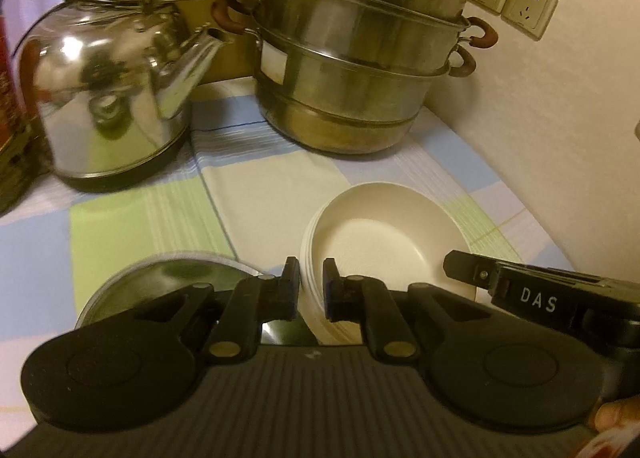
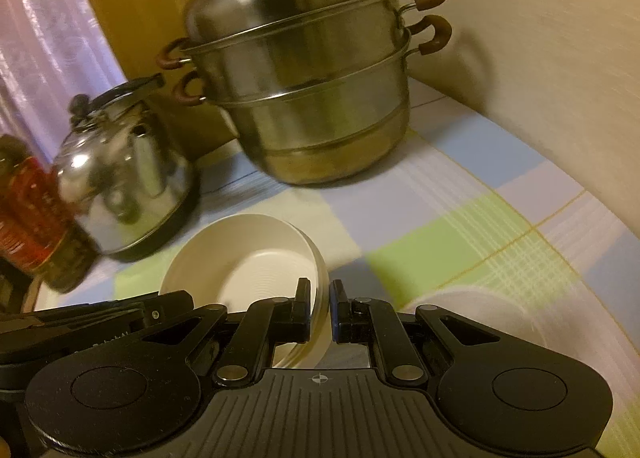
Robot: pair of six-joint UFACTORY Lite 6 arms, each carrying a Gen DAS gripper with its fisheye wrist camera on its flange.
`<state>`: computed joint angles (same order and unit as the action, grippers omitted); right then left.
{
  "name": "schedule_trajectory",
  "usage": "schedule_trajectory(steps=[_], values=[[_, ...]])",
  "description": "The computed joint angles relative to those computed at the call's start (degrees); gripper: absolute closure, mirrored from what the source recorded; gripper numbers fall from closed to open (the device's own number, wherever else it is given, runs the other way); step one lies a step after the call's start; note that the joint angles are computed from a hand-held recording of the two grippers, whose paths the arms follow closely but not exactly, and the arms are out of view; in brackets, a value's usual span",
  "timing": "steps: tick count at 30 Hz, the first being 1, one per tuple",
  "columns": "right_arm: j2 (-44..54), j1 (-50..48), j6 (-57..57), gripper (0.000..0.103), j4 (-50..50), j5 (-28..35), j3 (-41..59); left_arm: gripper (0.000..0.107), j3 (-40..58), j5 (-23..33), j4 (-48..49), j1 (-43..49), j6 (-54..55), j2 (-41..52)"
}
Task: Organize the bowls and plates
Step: 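Carry the cream bowls with the left gripper into the white porcelain bowl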
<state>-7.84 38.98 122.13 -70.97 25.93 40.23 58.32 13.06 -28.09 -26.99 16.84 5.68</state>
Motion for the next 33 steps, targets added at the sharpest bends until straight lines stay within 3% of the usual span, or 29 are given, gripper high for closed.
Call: schedule_trajectory(steps=[11, 21, 28, 33], values=[[-14.08, 17.81, -2.16, 0.094, 11.32, 9.75, -8.44, 0.096, -18.74, 5.31, 30.43, -6.96, -37.74, -23.96], [-24.06, 37.91, 2.43, 0.093, 18.5, 21.96, -13.39, 0.096, -28.08, 18.5, 50.02, -22.41, -68.9, -41.73], [-29.42, 53.02, 8.54, 0.093, 22.55, 33.58, -14.88, 0.096, -28.56, 27.92, 60.02, -38.89, -89.01, -45.18], [-32.49, 64.74, 14.5, 0.093, 25.76, 43.7, -15.27, 0.096, -26.85, 30.91, 64.29, -48.22, -98.89, -42.6]])
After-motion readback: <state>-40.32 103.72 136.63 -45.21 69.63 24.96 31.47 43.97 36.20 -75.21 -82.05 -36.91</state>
